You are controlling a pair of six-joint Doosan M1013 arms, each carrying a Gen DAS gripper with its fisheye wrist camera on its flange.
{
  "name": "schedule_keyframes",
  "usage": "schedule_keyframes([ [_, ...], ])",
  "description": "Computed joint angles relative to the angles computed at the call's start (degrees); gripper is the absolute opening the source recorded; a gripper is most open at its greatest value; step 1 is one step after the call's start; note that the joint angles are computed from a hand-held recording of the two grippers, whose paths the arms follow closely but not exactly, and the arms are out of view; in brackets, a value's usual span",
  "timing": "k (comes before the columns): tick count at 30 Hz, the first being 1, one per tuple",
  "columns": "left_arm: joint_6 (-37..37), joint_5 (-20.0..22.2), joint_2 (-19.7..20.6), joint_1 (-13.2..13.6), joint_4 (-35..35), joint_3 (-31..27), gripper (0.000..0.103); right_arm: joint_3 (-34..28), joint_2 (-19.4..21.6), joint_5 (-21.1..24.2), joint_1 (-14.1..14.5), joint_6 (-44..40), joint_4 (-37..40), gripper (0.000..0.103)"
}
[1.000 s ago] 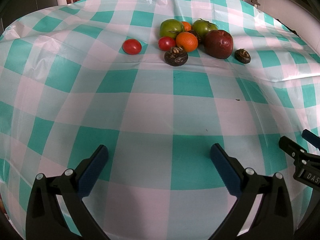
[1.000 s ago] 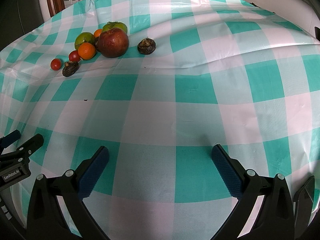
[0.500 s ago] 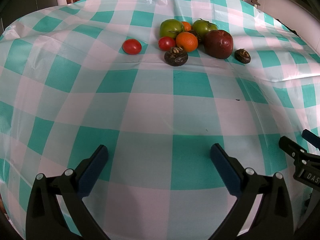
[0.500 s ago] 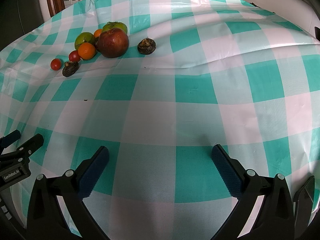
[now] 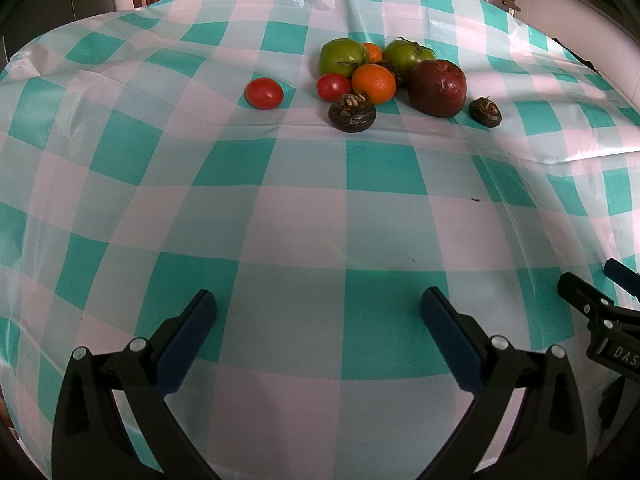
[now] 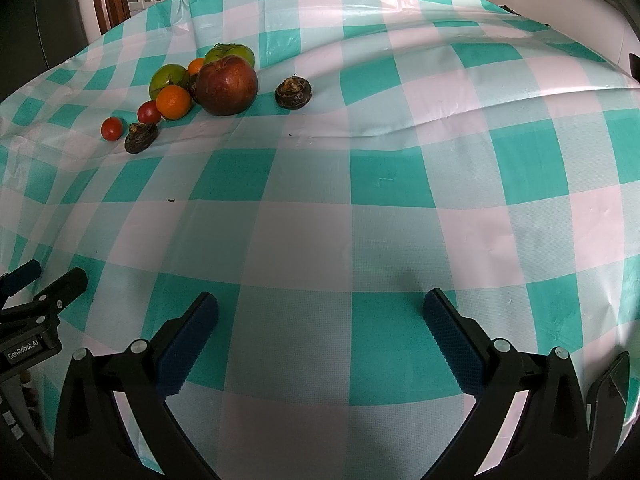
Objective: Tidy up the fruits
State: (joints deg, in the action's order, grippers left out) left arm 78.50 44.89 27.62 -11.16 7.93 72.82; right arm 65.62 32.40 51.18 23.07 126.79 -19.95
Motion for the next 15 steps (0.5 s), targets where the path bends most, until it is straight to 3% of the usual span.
schedule_keyframes([
  [15,0.4,0.9,0.1,0.2,-0.3,-0.3,0.102,-0.6,0.4,0.5,-0.1,-0.9,0.6,0.099],
])
